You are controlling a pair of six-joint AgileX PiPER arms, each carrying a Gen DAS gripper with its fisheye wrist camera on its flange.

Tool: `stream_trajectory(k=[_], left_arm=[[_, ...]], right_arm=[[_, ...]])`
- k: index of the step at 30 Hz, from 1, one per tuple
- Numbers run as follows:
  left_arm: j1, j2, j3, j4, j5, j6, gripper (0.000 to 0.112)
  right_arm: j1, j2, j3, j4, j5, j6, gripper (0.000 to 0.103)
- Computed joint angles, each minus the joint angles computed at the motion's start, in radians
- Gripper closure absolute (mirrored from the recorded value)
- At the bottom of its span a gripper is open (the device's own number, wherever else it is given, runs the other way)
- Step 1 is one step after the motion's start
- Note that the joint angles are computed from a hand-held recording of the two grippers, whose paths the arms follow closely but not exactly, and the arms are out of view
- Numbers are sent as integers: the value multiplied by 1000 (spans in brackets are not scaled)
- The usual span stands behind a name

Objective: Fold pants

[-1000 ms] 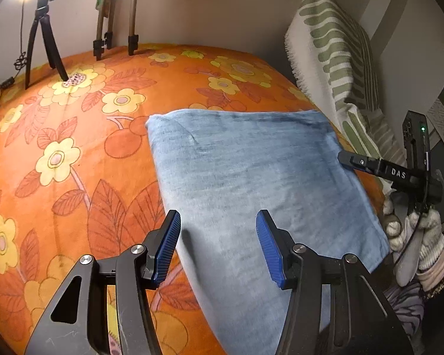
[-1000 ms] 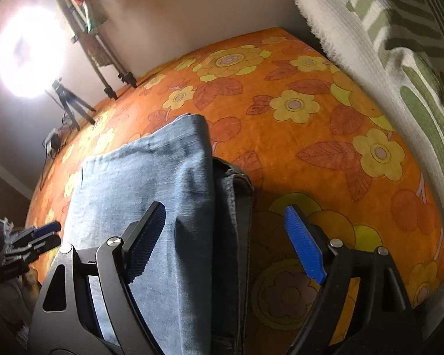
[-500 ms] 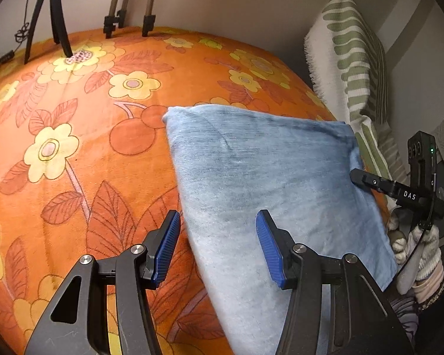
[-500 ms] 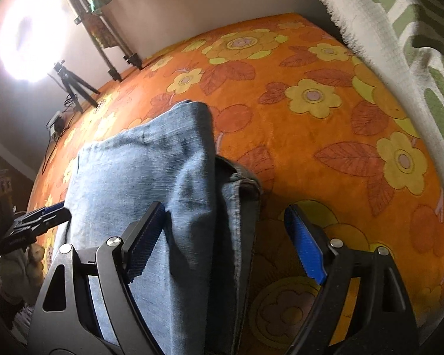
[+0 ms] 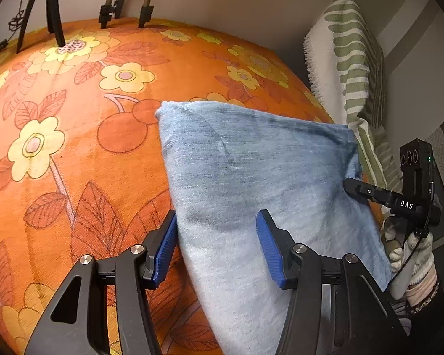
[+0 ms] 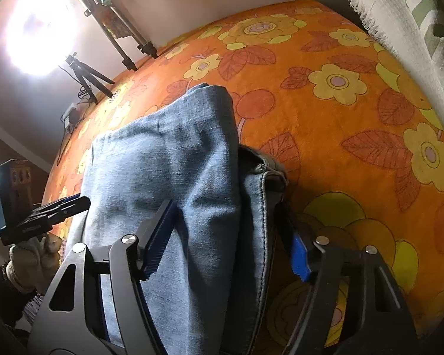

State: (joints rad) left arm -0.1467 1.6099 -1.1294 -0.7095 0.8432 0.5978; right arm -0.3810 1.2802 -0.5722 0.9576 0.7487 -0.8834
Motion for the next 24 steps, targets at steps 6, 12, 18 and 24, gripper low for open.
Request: stream_trajectory(k=[6,12,18,24], left_arm=[[-9,5,-1,-20,-4,28,60],[-12,11,7,-52,-23,46,60],[-41,9,31,-69,-94,48,76],[-65,-12,46,-66,-147,45,91]], right_arm=[[-43,46,3,86,85,-87,60],[-32,42,10,97,78,-81,63],[19,6,20,77,24,-27,72],[126,-64,21,-24,-76,116,84]])
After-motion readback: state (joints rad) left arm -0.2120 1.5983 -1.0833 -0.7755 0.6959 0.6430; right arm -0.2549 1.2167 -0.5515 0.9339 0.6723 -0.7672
